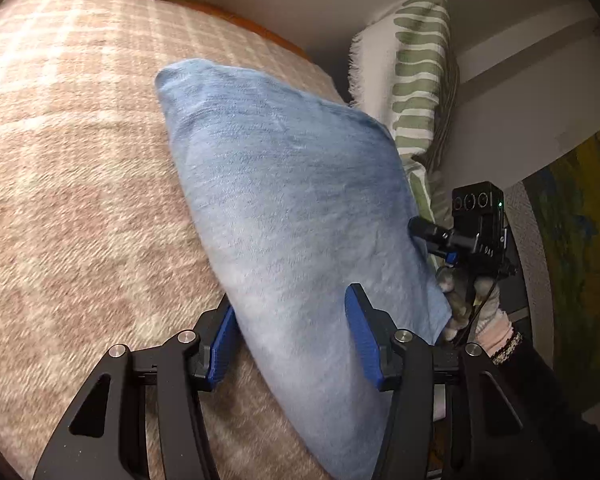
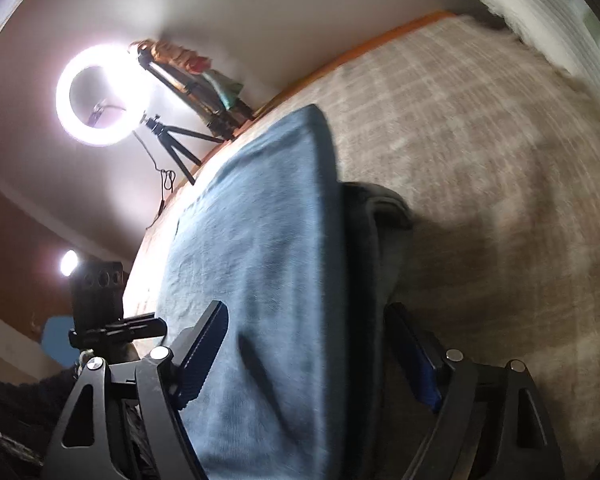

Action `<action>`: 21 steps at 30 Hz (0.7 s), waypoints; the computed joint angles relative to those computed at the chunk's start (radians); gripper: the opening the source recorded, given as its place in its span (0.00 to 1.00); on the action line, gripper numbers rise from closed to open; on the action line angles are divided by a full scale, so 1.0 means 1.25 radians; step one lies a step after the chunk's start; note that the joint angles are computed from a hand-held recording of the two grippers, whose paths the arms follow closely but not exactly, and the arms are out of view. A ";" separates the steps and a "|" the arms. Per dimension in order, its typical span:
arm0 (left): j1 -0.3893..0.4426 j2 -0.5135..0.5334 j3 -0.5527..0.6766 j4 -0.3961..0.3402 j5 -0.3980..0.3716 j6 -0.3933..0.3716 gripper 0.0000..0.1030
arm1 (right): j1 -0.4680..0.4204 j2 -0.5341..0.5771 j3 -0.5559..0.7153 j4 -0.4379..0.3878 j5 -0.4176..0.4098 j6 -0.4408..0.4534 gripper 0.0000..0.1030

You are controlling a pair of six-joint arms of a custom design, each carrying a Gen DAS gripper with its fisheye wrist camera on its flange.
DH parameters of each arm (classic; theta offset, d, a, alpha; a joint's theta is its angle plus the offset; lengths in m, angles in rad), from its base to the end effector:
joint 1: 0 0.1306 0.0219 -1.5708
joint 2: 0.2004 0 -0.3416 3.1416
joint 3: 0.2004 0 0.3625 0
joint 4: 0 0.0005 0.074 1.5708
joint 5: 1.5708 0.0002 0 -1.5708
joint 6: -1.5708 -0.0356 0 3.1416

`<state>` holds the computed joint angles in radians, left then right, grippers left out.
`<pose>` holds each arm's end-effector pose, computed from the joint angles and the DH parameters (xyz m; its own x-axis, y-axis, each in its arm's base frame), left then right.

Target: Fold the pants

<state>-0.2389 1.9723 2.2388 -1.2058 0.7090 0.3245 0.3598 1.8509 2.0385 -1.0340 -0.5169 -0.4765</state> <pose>0.6012 -0.1708 0.4260 -0.9196 -0.0251 -0.3920 0.2742 0.6736 -0.6863 0.5606 0.2291 0.4224 -0.9039 0.0860 -0.4191 -0.2228 0.7415 0.6328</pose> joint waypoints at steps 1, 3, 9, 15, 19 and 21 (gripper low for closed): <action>0.000 -0.001 -0.005 0.013 0.002 0.009 0.49 | 0.003 0.006 0.005 0.006 -0.009 -0.008 0.69; 0.000 -0.001 -0.012 0.030 0.006 0.023 0.47 | 0.010 0.018 0.020 -0.005 -0.009 -0.011 0.57; -0.009 0.000 -0.009 0.053 -0.014 0.021 0.27 | 0.039 0.033 0.092 -0.084 0.081 0.029 0.37; -0.014 0.001 0.008 0.055 -0.037 -0.009 0.18 | 0.071 0.073 0.210 -0.192 0.186 0.062 0.28; -0.014 0.004 0.027 0.046 -0.037 -0.038 0.16 | 0.098 0.112 0.315 -0.269 0.266 0.075 0.26; -0.015 0.006 0.040 0.043 -0.039 -0.046 0.15 | 0.108 0.120 0.346 -0.289 0.293 0.076 0.25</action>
<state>-0.2572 1.9803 2.2886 -1.1527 0.6603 0.2676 0.4943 2.0011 2.4706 -1.3950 -0.1502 -0.3809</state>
